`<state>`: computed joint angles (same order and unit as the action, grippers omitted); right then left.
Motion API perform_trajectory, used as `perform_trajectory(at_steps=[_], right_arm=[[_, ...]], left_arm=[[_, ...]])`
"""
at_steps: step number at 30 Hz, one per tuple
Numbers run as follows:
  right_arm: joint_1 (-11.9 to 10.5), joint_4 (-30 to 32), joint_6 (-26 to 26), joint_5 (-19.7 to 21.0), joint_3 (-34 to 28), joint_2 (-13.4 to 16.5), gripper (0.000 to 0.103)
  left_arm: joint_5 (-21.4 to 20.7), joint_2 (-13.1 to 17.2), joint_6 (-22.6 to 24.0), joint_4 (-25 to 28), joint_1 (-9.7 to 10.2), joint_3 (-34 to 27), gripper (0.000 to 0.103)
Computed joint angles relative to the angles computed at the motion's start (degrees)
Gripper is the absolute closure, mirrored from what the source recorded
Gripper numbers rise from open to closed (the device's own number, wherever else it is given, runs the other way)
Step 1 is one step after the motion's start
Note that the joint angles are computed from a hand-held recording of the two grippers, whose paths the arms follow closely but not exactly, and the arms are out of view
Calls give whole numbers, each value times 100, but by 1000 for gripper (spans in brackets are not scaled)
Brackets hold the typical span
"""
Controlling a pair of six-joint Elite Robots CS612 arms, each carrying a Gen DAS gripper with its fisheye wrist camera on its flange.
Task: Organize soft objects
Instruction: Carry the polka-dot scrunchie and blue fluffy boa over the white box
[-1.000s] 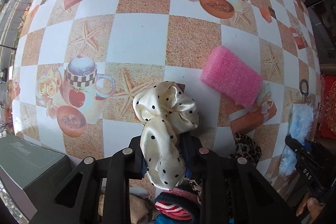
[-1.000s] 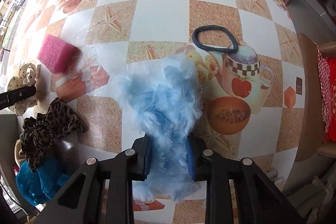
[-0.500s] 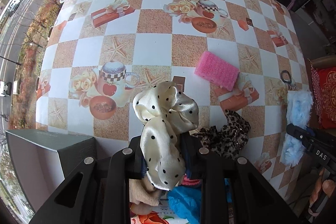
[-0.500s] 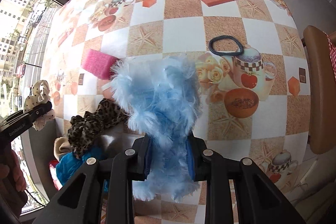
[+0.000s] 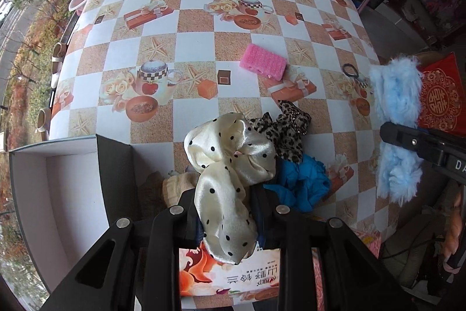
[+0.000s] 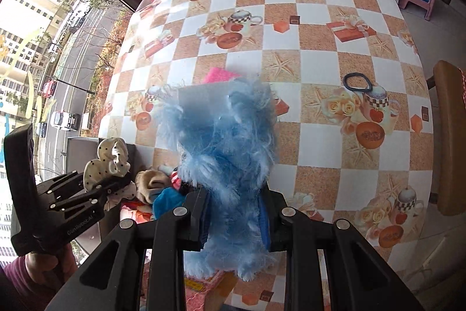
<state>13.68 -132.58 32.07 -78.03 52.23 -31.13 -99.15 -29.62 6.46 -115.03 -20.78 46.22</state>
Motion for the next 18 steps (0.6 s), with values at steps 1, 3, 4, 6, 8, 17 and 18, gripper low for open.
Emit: perform_trajectory(at_steps=[1, 3, 4, 6, 8, 17, 18], right_arm=[[40, 23, -8, -47, -15, -22, 75], [119, 51, -8, -131, -35, -73, 75], [162, 71, 8, -165, -36, -103, 75], [237, 56, 83, -208, 2, -166, 75], [314, 21, 185, -208, 71, -241, 75], [651, 6, 591, -226, 251, -386, 75], [675, 10, 646, -210, 249, -380, 75]], left_arm=[[-71, -85, 25, -41, 20, 130, 75], [-208, -263, 137, -155, 55, 406, 75], [-254, -356, 220, -226, 66, 551, 74], [-363, -518, 408, -291, 91, 798, 74], [-474, -669, 586, -315, 123, 1023, 74], [-750, -1158, 952, -400, 323, 1829, 74], [-744, -1195, 980, -423, 344, 1896, 74]])
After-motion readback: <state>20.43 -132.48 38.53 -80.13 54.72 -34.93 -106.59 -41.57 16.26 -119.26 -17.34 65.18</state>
